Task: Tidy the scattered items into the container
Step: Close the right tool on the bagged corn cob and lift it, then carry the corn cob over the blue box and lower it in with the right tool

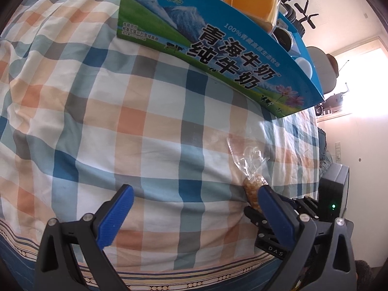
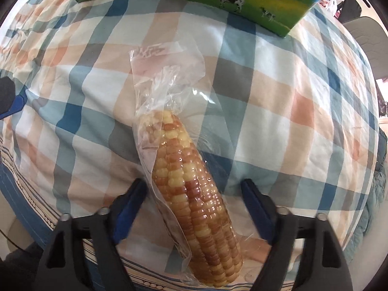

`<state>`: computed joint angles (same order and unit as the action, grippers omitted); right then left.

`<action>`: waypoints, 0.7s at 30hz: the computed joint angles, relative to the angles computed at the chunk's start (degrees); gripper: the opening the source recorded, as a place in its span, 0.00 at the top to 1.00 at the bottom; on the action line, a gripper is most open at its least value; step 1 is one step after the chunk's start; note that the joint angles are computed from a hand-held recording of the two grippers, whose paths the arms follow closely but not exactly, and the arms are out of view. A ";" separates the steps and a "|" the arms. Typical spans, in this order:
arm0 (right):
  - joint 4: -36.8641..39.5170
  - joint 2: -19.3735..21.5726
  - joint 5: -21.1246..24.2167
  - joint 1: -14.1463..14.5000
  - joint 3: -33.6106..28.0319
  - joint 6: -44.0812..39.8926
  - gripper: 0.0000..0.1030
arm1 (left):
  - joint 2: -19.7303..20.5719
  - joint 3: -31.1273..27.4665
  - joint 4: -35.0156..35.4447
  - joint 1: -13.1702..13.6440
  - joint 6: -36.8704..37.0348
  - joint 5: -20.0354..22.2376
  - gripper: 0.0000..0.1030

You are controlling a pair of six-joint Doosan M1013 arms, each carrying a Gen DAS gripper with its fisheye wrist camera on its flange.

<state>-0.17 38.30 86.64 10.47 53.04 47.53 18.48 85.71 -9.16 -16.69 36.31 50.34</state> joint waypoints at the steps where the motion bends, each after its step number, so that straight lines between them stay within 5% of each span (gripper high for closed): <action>1: 0.73 -0.16 0.33 -0.43 -0.15 -0.56 0.42 | -0.05 0.13 0.05 0.02 -0.33 -0.05 0.00; 21: 15.88 -3.85 -0.60 -10.16 -1.71 4.36 0.50 | 0.38 -1.98 4.24 -1.01 0.39 1.01 0.00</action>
